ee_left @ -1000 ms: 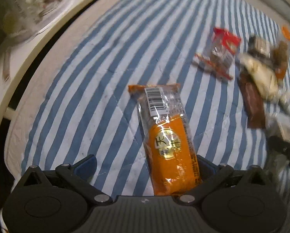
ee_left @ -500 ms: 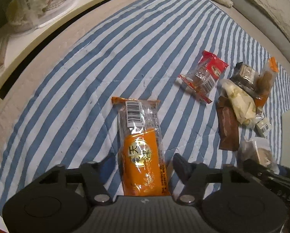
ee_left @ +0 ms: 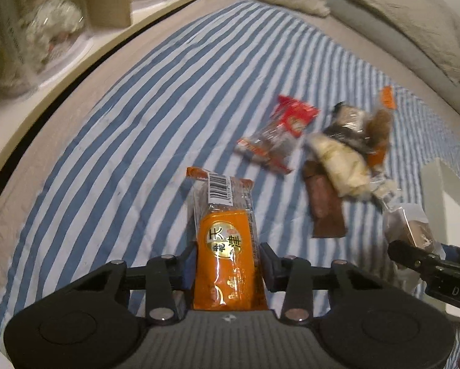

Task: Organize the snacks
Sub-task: 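Carry orange bar with left tool while right tool carries cake into white tray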

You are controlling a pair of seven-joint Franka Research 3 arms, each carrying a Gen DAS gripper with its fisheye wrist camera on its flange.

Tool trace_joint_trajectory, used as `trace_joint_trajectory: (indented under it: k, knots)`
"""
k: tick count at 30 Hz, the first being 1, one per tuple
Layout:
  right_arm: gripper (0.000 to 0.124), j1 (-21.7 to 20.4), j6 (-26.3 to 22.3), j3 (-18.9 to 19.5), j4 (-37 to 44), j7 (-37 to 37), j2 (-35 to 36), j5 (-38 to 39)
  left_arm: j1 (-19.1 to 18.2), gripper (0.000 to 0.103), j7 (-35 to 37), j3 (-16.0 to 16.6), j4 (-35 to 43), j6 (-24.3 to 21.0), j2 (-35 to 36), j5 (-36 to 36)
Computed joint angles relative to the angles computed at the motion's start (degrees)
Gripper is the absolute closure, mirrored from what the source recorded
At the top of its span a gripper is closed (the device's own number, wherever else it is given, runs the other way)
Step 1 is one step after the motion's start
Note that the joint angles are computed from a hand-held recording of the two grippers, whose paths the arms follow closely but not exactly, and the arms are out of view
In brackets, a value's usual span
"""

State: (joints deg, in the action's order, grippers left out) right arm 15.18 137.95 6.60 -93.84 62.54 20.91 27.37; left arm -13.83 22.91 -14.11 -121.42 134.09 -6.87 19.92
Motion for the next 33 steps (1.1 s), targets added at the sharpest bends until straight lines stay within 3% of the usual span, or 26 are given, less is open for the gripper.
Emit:
trace_joint_trajectory:
  k: [15, 33]
  knots:
    - [0.053, -3.5, 5.9, -1.7, -6.7, -3.8, -6.3, 4.4, -2.8, 0.06, 0.6, -1.6, 9.6, 3.1, 5.6, 7.5]
    - [0.053, -7.4, 11.2, -5.0, -12.5, 1.5, -10.8, 3.8, -8.9, 0.06, 10.2, -1.1, 26.0, 2.3, 18.8, 7.1]
